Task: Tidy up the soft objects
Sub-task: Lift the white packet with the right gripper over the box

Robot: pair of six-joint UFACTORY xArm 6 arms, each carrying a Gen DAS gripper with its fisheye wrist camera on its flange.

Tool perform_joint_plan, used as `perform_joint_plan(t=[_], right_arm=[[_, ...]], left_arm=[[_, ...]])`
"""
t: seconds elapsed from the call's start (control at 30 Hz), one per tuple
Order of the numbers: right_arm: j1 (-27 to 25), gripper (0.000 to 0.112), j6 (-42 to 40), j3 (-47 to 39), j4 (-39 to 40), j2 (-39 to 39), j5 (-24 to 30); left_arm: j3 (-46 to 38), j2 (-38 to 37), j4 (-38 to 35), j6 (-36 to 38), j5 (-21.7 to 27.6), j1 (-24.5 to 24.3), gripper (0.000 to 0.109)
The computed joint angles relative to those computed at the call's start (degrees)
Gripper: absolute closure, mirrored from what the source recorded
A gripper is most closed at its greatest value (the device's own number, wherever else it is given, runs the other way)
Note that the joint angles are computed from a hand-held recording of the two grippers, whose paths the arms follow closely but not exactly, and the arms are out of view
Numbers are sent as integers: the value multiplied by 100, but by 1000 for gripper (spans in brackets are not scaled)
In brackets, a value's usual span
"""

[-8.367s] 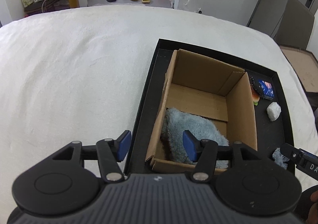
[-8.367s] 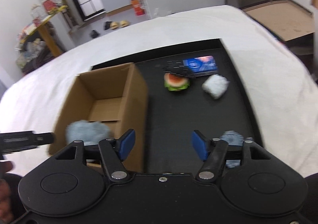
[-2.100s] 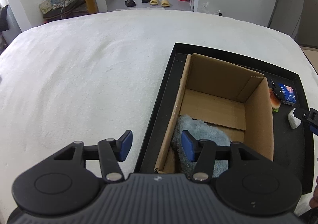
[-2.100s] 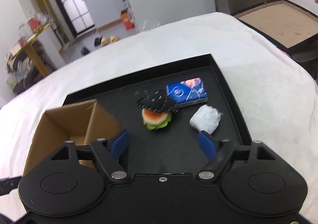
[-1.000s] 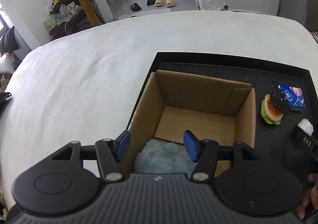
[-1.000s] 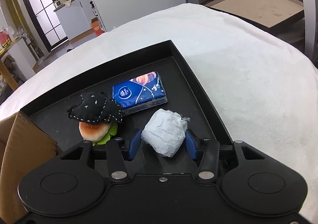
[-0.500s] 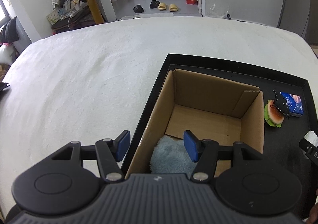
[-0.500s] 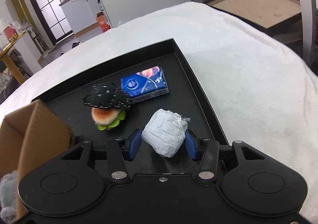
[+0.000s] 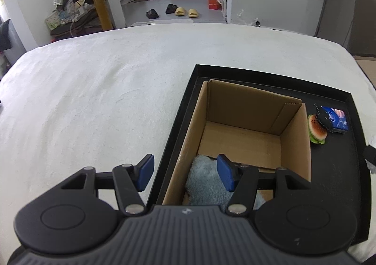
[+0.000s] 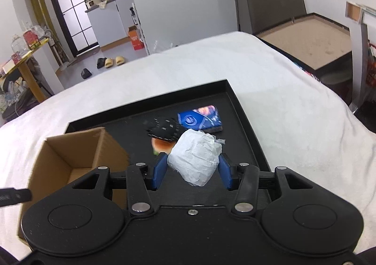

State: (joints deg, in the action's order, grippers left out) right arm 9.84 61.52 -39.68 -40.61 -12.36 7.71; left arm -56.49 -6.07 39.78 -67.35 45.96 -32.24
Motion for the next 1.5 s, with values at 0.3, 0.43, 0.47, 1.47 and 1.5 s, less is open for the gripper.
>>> perform_joint_plan(t=[0.3, 0.43, 0.47, 1.47, 1.5], right_arm=[[370, 66, 282, -173, -173, -179, 288], [524, 66, 252, -261, -117, -168, 334], [566, 66, 232, -289, -83, -154, 342], [1747, 65, -2503, -991, 3598, 769, 531], [1782, 65, -2634, -1014, 3768, 795, 528]], left_arm=[[452, -297, -368, 401, -702, 260, 54], [607, -360, -620, 661, -970, 404, 54], [641, -374, -677, 724, -1023, 431, 54], [1057, -298, -2783, 2115, -1814, 1084, 96], [1066, -313, -2782, 2105, -1821, 1083, 96]])
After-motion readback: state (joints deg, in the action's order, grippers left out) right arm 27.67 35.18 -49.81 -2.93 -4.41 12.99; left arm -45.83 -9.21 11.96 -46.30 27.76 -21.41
